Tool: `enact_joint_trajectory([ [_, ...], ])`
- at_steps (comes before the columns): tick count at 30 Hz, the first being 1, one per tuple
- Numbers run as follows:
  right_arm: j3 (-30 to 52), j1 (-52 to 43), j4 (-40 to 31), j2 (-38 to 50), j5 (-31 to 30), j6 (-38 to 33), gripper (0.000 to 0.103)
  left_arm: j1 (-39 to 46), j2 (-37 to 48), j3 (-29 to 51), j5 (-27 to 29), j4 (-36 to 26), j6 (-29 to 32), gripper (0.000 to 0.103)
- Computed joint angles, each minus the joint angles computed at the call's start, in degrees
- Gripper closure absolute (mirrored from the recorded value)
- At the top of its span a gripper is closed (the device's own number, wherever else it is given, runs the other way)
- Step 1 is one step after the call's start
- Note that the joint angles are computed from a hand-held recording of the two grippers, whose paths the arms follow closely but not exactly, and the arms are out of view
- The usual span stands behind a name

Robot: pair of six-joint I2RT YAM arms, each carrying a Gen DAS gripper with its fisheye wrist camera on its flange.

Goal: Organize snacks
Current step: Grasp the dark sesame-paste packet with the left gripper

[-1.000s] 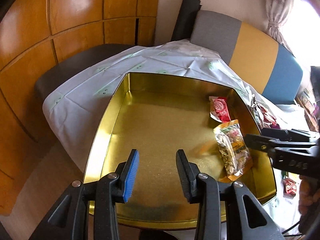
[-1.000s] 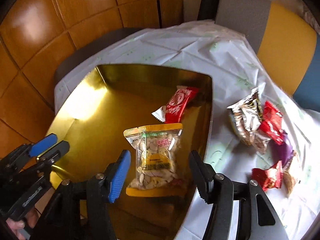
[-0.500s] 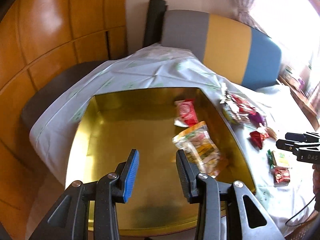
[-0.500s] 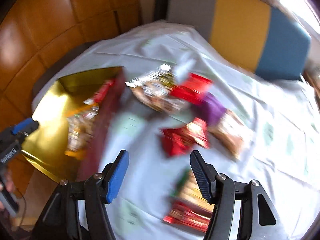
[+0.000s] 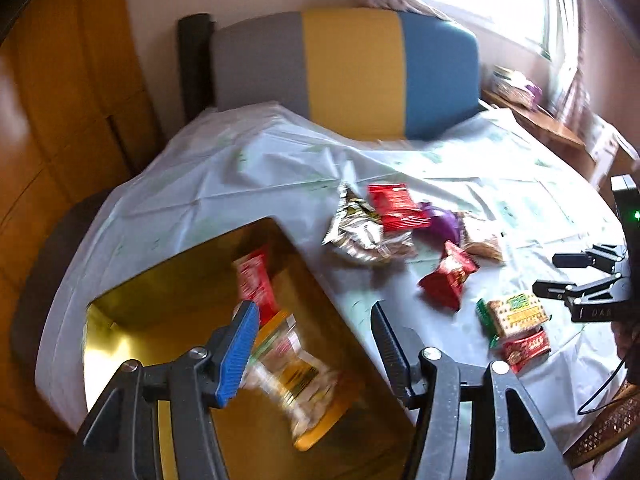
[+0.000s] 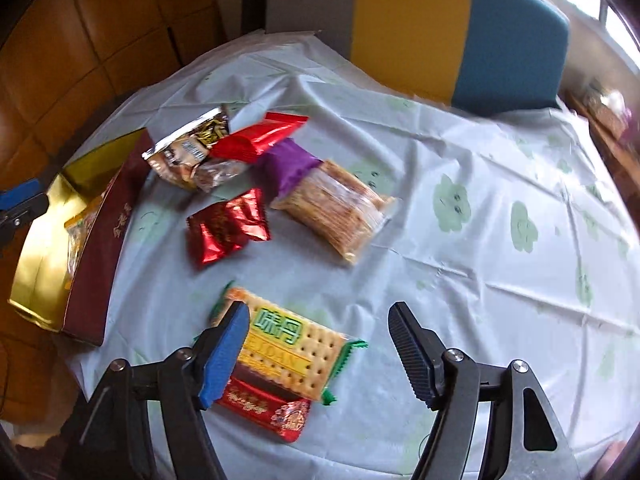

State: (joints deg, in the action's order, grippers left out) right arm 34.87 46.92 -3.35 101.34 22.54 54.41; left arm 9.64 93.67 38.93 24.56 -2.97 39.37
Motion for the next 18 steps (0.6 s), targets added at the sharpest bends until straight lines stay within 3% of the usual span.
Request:
enact_joint_trajectory([
  [7, -3.8, -2.7, 3.7, -4.8, -1.0, 1.2, 0.029, -10.7, 10.1, 11.0, -6.9, -2.7, -4.3, 0.044],
  [18, -3.6, -2.5, 2.8, -6.9, -0.8, 1.2, 0.028, -20.9, 27.4, 25.9, -17.5, -5.1, -9.0, 0.043],
])
